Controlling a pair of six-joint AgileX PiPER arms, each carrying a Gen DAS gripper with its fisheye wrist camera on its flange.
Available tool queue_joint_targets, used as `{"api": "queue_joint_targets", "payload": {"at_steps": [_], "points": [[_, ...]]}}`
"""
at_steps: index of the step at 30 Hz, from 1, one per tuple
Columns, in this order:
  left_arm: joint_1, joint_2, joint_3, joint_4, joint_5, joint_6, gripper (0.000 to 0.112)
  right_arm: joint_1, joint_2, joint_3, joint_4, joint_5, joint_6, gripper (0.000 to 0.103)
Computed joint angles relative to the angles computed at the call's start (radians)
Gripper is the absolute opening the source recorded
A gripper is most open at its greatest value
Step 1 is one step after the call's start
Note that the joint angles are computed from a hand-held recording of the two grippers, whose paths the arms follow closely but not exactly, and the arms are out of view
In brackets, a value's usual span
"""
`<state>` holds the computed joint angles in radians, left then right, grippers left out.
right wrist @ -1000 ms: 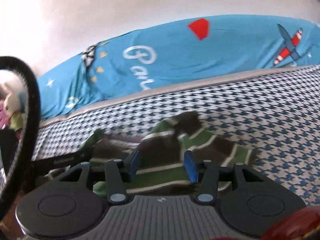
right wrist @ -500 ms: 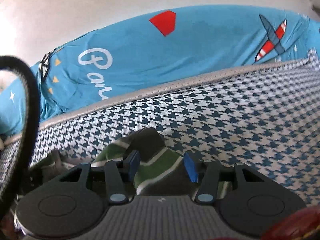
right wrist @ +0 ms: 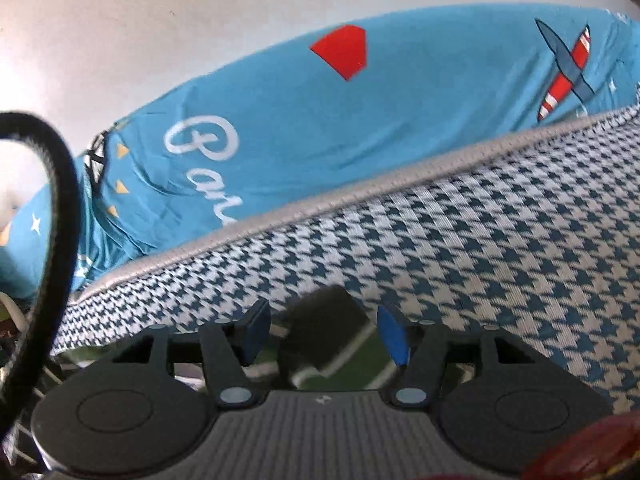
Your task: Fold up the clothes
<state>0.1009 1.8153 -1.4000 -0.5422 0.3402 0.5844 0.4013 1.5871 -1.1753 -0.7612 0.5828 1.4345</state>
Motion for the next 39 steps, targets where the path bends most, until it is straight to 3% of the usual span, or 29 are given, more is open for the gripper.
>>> {"api": "queue_joint_targets", "payload": {"at_steps": [4,6,10,12,14,20,23,25,26,30,31,33,34,39], "points": [[0.102,0.103,-0.185,-0.225,0.329,0.108,0.017,0.02,0.005,-0.02,-0.008,-0.022,-0.006,0.06],[0.114,0.134,-0.223,-0.259,0.407,0.141,0.022,0.027,0.009,-0.027,0.0,-0.03,-0.011,0.06],[0.118,0.174,-0.244,-0.31,0.488,0.212,0.042,0.04,0.021,-0.04,0.013,-0.022,-0.032,0.06],[0.114,0.19,-0.258,-0.314,0.51,0.241,0.06,0.041,0.028,-0.044,0.02,-0.016,-0.038,0.06],[0.109,0.212,-0.285,-0.304,0.531,0.242,0.071,0.042,0.037,-0.052,0.025,-0.008,-0.043,0.06],[0.097,0.279,-0.369,-0.282,0.562,0.233,0.088,0.039,0.053,-0.061,0.034,-0.011,-0.064,0.06],[0.099,0.333,-0.446,-0.266,0.627,0.215,0.089,0.033,0.058,-0.061,0.045,-0.01,-0.072,0.061],[0.094,0.351,-0.465,-0.256,0.65,0.222,0.087,0.029,0.063,-0.062,0.051,-0.008,-0.076,0.061],[0.092,0.36,-0.475,-0.251,0.662,0.226,0.081,0.026,0.067,-0.063,0.055,-0.009,-0.078,0.061],[0.075,0.37,-0.475,-0.217,0.697,0.274,0.047,0.017,0.072,-0.063,0.059,-0.007,-0.073,0.061],[0.071,0.36,-0.454,-0.222,0.694,0.31,0.043,0.016,0.071,-0.062,0.058,-0.007,-0.07,0.061],[0.065,0.345,-0.429,-0.226,0.703,0.362,0.015,0.015,0.067,-0.057,0.053,-0.01,-0.061,0.061],[0.06,0.331,-0.406,-0.228,0.695,0.388,0.011,0.015,0.065,-0.056,0.05,-0.01,-0.059,0.061],[0.018,0.181,-0.156,-0.286,0.462,0.587,0.008,0.018,0.059,-0.052,0.024,-0.003,-0.039,0.061]]}}
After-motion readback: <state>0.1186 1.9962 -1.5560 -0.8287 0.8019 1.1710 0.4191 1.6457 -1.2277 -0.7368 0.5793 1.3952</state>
